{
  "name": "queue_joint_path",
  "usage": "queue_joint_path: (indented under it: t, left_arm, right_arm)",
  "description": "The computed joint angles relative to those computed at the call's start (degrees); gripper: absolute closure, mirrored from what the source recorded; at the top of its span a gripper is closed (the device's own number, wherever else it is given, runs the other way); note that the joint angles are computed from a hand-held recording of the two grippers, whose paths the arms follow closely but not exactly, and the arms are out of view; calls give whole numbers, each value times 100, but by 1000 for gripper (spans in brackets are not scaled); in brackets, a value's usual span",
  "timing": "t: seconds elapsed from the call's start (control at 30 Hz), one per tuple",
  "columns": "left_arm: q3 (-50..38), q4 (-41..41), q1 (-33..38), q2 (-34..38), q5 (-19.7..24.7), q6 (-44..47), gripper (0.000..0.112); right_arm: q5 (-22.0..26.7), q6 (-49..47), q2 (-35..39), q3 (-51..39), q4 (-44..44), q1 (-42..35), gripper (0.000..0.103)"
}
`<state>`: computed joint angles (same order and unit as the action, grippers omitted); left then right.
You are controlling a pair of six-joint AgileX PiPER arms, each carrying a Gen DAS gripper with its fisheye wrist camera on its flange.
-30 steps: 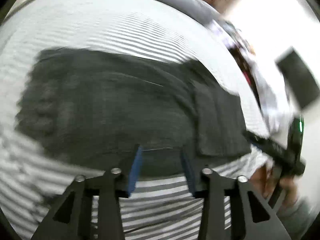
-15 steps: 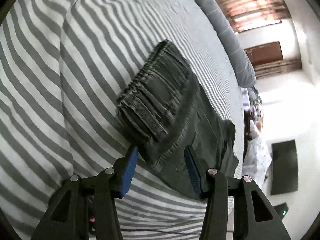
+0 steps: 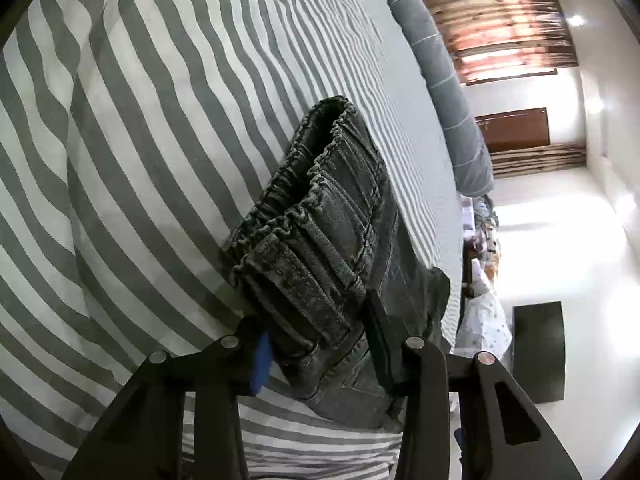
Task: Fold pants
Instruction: 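Grasp the elastic waistband with the left tool and lift it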
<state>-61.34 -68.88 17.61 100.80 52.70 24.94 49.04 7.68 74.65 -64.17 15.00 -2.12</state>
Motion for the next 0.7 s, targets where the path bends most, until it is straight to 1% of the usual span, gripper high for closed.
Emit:
queue_joint_path:
  t: [0.17,0.27,0.3,0.33,0.37,0.43,0.47,0.5,0.53,0.6,0.63,0.7]
  left_arm:
    - [-54,190,-102,87,-171,-212,70]
    - [-149,246,-156,105,-212,-304,64]
    - [-193,243,-182,128,-230,-330,60]
    - [-213,200,-201,136,-225,-313,52]
    - [-252,186,-242,138,-233,-326,49]
    - [-372,406,-382,97,-356,-620,48]
    - [-388,516,-413,68,-402,-676,50]
    - [-433,756,-462,37,-471,-827,63]
    - [-461,923,-494,16,-507,-947,70]
    - [-457,891,-481,-9,-459,-1056,80]
    - [-456,896,-487,-67,-452,-1161,83]
    - [-444,1020,-534,-217,-504,-1254,86]
  right_arm:
    - [-65,58,110,38,34,209,38]
    - [-95,54,139,54,1,310,38]
    - [-89,96,150,42,-58,351,38]
    - [-92,96,161,43,-76,361,38]
    - [-94,61,169,58,-31,335,38]
    - [-79,82,171,61,-3,304,38]
    - [-81,57,160,78,30,269,38]
    - [-82,9,138,99,77,218,38]
    - [-85,-42,118,115,125,162,38]
    - [-84,-174,76,152,255,11,38]
    - [-88,-223,68,173,323,-52,38]
    - [-85,-382,39,236,571,-258,38]
